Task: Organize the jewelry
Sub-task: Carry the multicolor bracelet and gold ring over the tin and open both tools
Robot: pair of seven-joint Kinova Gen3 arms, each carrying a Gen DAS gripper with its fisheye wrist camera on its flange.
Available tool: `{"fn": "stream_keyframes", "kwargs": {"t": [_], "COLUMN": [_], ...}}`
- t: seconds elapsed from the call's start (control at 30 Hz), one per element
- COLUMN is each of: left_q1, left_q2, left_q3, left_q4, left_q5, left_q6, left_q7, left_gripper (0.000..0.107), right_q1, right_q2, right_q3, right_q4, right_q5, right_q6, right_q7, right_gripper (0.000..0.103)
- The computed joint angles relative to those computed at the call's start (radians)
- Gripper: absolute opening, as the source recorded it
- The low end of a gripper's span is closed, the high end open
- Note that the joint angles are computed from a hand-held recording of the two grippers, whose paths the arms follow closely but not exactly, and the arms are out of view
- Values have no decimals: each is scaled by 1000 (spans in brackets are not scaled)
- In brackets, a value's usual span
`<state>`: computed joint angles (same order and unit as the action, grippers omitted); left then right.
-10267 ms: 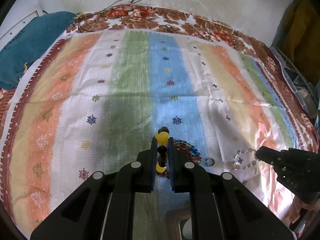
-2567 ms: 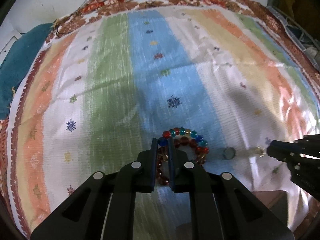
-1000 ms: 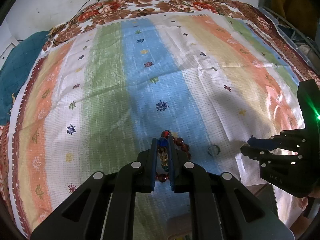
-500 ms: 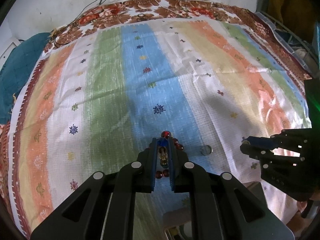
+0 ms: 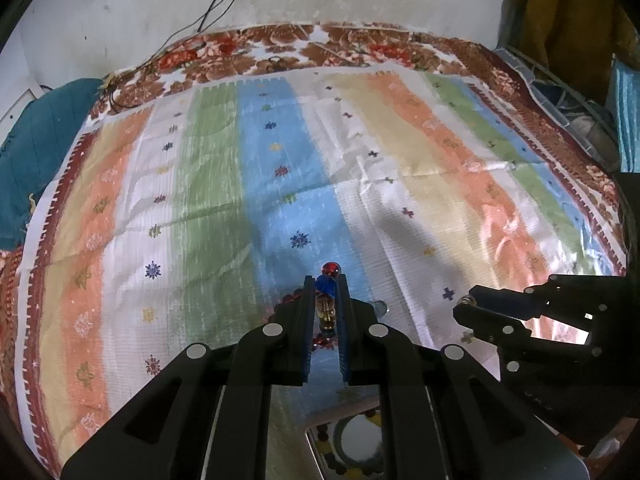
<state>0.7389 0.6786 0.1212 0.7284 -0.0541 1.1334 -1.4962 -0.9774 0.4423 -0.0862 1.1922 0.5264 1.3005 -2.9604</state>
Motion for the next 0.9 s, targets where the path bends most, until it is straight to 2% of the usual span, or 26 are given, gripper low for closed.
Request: {"fn": "stream_keyframes", "kwargs": {"t": [0.2, 0.43, 0.57, 0.9], "left_q1": [-15, -12, 7, -15], "left_q2": [-65, -113, -148, -219], "left_q3": [15, 28, 22, 46], "left_q4": [92, 159, 215, 321], "left_q5": [19, 14, -22, -11], "left_q6": [-62, -102, -142, -203], "left_q7": [0, 7, 13, 27], "left_gripper": [9, 9, 9, 9], "right_q1": [-44, -61, -117, -139], "right_q2": [-25, -20, 8, -34], "right_q3": [9, -7, 7, -16], "right_q4": [13, -1, -49, 5], "right_q5": [71, 89, 145, 186], "right_q6": [16, 33, 127, 91], "right_q7": [-78, -79, -79, -159], "right_gripper": [18, 18, 18, 18]}}
